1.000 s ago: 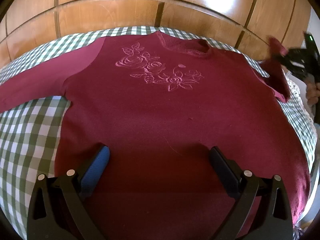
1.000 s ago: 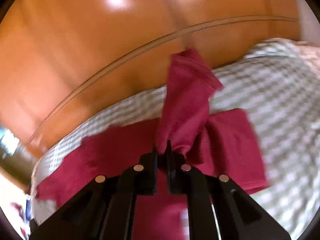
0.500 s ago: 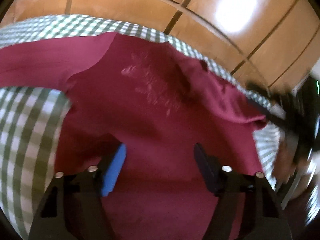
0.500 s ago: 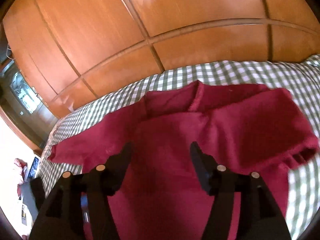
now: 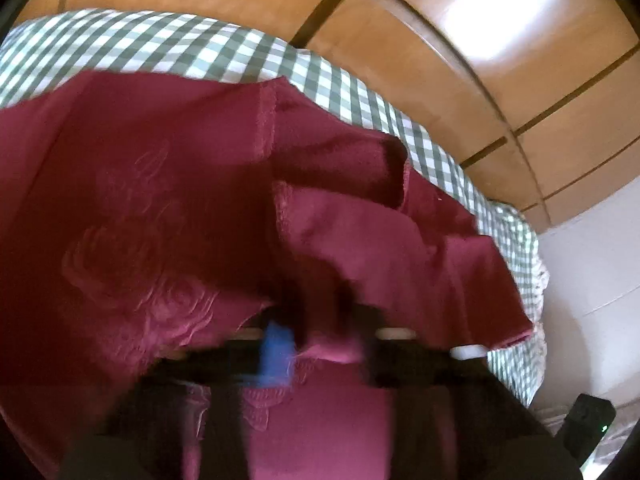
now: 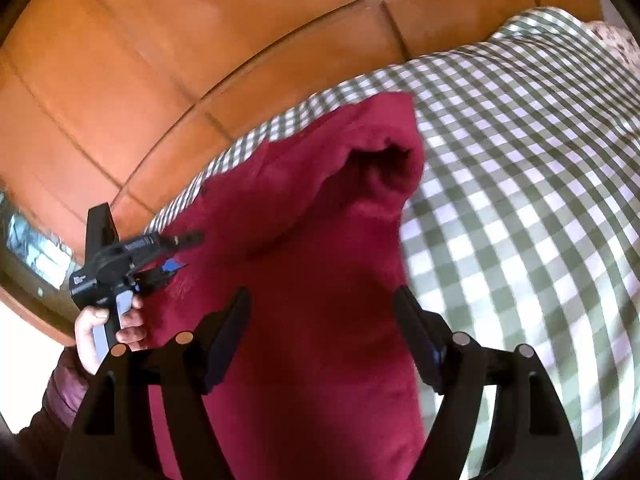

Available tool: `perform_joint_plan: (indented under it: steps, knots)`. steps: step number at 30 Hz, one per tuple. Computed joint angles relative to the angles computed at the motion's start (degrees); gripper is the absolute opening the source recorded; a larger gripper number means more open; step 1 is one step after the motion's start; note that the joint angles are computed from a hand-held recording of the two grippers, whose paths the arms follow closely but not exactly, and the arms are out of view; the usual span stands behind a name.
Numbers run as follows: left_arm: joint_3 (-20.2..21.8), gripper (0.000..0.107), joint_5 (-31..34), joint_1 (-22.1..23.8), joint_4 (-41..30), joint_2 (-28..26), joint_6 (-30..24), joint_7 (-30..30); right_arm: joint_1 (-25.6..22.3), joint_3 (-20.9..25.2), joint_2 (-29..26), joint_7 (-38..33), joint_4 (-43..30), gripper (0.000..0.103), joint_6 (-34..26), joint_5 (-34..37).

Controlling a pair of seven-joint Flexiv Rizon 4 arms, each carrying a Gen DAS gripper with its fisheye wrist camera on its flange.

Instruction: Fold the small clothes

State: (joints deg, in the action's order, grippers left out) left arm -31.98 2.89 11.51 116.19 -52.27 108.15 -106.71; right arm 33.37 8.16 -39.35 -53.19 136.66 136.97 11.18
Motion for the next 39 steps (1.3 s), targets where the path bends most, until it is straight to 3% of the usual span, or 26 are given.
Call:
perform_joint_plan:
  steps: [6,9,13,18,22,24,28,30,33,35,38,39]
  knots:
    - [0.51,0.011,4.02,1.91,3.84,3.38,9.47,-3.58,-4.87,0.46,-2.73,2.08,-5.71,0.078,-0.11,-5.56]
    - [4.53,0.011,5.62,1.39,7.0,6.8,13.92,-6.11,-4.81,0.46,-4.31,3.25,-7.85,0.078,-0.51,-5.75]
    - [9.55,0.011,6.79,0.42,8.52,8.34,12.79,-7.0,-1.77,-0.63,-4.97,2.31,-7.77,0.079,-2.42,-4.36]
    - [10.15,0.011,8.12,0.94,9.03,5.85,12.18,-6.81,0.53,-0.32,-1.04,-1.45,-3.77,0.077,-2.78,-6.03]
    - [10.75,0.011,8.58,0.35,9.13,5.78,13.23,-6.49,11.83,-7.34,1.98,-11.78,-6.4,0.077,-5.8,5.8]
    - [11.24,0.011,8.69,0.15,9.36,6.06,14.22,-6.52,13.07,-9.39,1.01,-12.55,-9.34,0.077,-9.18,6.77]
    - [12.58,0.011,7.79,-0.48,9.77,6.83,14.14,-7.06,18.52,-18.2,-3.83,-12.24,-16.83,0.071,-23.1,10.21]
    - [16.71,0.011,4.21,-4.74,9.63,7.62,12.55,-5.84,20.98,-21.75,-6.11,-9.52,-18.56,0.069,-28.61,9.1]
    - [19.94,0.011,0.99,-8.52,9.2,6.56,10.4,-3.79,29.44,-29.56,-10.77,-7.34,-17.84,0.072,-25.29,11.0]
    - [22.4,0.013,-0.98,-11.55,8.75,5.19,12.33,-2.44,34.7,-34.6,-13.8,-5.73,-17.54,0.073,-25.0,12.35]
    - [23.63,0.013,-3.74,-13.77,9.28,5.55,13.17,-1.6,36.86,-37.01,-14.74,-4.0,-16.79,0.074,-25.6,11.19]
    - [23.49,0.018,-4.26,-13.74,9.77,5.96,13.14,-1.68,36.92,-37.18,-14.94,-3.54,-16.69,0.074,-25.33,10.79]
